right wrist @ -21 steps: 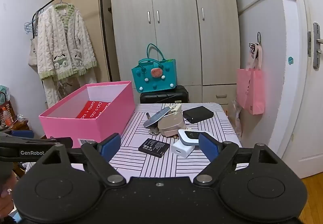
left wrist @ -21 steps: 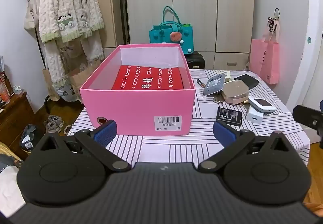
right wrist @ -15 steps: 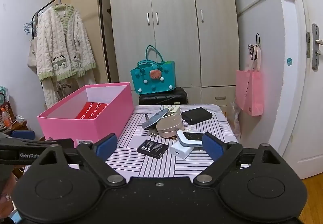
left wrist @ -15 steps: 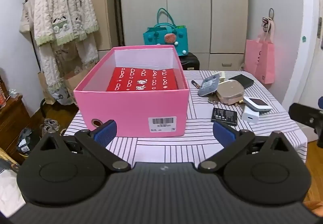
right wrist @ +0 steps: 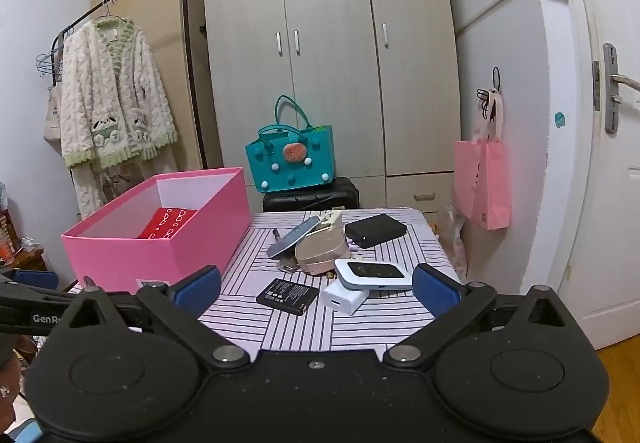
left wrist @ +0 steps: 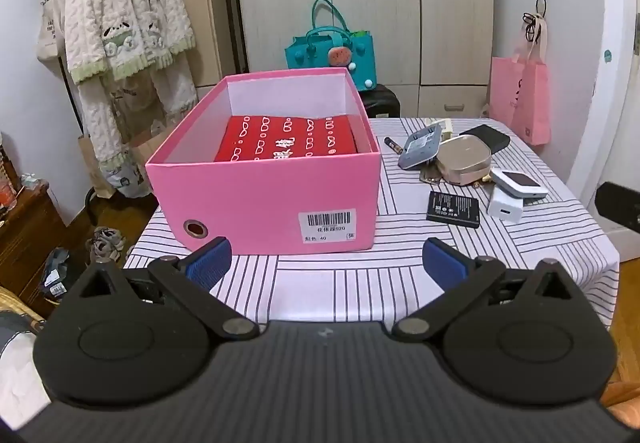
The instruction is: Organize rigid objects
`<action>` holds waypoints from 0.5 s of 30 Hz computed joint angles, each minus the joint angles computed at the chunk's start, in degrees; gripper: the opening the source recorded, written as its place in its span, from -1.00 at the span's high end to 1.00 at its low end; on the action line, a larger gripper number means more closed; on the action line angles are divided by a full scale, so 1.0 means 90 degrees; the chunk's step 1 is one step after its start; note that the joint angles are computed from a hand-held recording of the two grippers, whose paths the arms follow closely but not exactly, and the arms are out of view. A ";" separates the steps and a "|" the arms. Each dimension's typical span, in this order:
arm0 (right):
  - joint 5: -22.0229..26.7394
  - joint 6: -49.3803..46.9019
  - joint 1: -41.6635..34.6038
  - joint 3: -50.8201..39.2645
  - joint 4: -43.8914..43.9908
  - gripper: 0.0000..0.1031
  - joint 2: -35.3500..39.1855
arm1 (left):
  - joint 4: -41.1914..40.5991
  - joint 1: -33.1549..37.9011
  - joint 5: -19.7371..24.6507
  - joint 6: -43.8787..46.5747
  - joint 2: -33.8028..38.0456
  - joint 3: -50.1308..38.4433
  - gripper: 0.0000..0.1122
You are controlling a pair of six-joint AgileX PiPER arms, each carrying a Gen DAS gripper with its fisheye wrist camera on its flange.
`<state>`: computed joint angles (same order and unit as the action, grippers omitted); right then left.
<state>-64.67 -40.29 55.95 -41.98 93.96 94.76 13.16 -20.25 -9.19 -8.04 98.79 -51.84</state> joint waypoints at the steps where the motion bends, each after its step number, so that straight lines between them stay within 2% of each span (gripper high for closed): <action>1: 0.0009 -0.0006 -0.0011 0.0003 -0.0003 -0.99 0.0003 | 0.0210 0.0025 -0.0025 -0.0214 0.0018 -0.0002 -0.84; 10: 0.0225 0.0273 -0.0106 0.0092 -0.0143 -1.00 -0.0024 | 0.0713 0.0068 -0.0098 -0.0638 0.0043 -0.0006 -0.83; 15: 0.0182 0.0204 -0.0053 0.0069 -0.0133 -1.00 0.0023 | 0.0550 0.0033 -0.0070 -0.0493 0.0057 -0.0021 -0.83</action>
<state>-63.03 -38.45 55.47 -41.36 92.76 94.97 18.11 -19.95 -9.82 -12.47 99.30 -52.03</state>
